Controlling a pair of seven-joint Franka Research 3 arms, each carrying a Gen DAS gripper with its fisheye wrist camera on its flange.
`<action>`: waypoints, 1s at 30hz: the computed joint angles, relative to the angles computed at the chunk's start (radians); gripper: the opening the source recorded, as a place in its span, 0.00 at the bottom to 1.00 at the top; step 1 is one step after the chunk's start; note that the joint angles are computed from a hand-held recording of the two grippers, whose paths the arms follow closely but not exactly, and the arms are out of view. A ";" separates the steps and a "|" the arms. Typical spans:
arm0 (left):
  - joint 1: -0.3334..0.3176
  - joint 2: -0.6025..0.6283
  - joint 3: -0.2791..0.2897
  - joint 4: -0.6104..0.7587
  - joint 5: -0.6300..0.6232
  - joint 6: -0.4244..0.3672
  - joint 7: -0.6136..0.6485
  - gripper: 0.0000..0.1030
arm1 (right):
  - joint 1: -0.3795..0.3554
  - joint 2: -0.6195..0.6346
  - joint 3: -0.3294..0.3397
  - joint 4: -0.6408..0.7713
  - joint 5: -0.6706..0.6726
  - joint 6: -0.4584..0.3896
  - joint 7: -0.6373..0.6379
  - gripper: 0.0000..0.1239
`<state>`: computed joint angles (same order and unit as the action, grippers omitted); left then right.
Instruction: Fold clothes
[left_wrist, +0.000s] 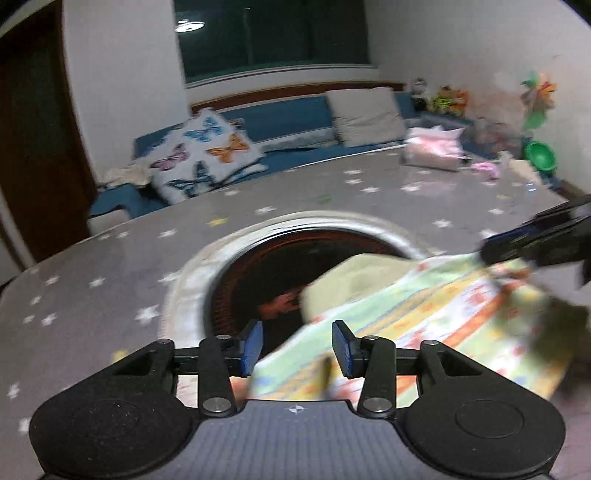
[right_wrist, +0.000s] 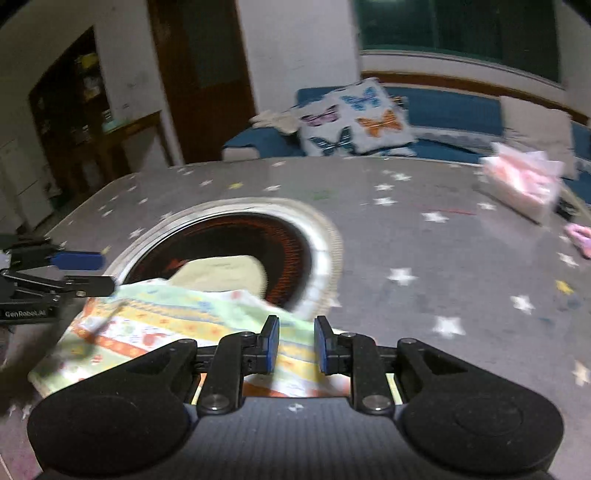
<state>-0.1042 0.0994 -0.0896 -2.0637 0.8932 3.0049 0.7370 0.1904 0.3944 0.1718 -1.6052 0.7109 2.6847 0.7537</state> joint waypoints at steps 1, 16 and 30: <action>0.003 0.013 -0.013 0.009 -0.038 0.008 0.040 0.37 | 0.009 0.015 -0.003 0.017 -0.014 -0.008 0.012 0.16; -0.053 0.113 -0.006 0.092 -0.237 -0.005 0.251 0.33 | -0.002 0.028 0.010 0.031 -0.116 0.000 0.090 0.16; -0.104 0.077 0.030 0.044 -0.090 0.007 0.154 0.34 | 0.008 -0.126 -0.027 -0.176 -0.090 0.052 -0.011 0.16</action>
